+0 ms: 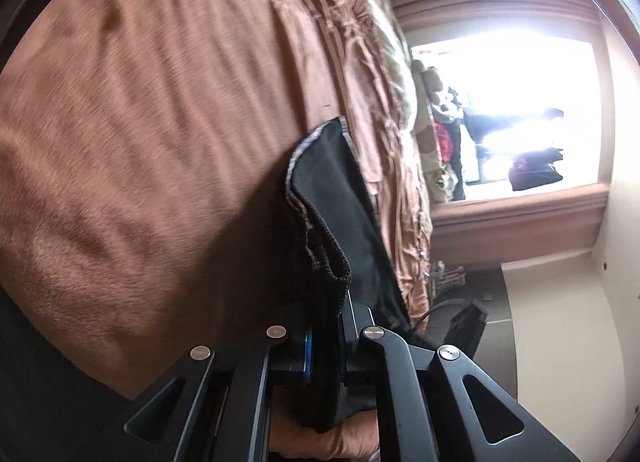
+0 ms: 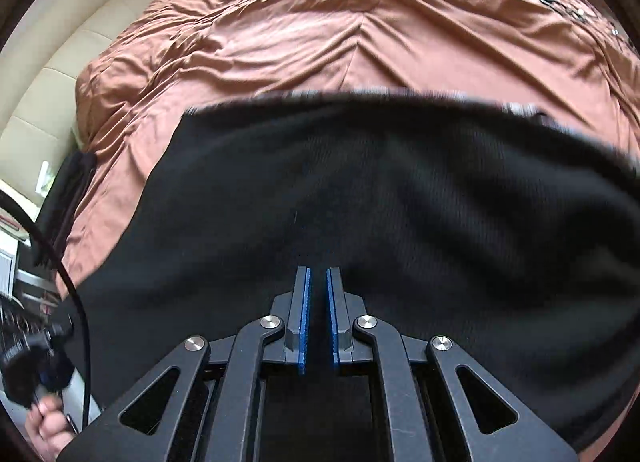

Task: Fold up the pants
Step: 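Lift and fold the shorts over with the right gripper, then open it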

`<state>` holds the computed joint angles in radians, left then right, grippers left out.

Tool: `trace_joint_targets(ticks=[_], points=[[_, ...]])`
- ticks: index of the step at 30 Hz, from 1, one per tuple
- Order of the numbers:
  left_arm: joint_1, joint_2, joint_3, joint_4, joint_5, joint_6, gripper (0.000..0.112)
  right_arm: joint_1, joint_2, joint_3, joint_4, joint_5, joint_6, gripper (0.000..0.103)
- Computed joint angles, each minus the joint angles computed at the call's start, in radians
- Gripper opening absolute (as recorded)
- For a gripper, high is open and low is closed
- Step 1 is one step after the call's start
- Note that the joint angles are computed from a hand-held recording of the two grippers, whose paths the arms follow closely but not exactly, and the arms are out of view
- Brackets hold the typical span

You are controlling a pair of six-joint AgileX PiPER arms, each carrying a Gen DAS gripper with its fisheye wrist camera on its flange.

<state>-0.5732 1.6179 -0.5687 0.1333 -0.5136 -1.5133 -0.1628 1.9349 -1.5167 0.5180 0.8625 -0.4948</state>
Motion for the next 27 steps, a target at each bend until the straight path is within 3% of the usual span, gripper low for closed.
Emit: trace_joint_targets(ticks=[12, 27], points=[[0.007, -0.012, -0.138, 0.078, 0.093, 0.029, 0.009, -0.156, -0.202, 0.401, 0.274, -0.009, -0.332, 0.005], [-0.062, 0.016, -0.406, 0.265, 0.292, -0.027, 0.009, -0.319, -0.267, 0.515, 0.375, 0.146, -0.512, 0.005]])
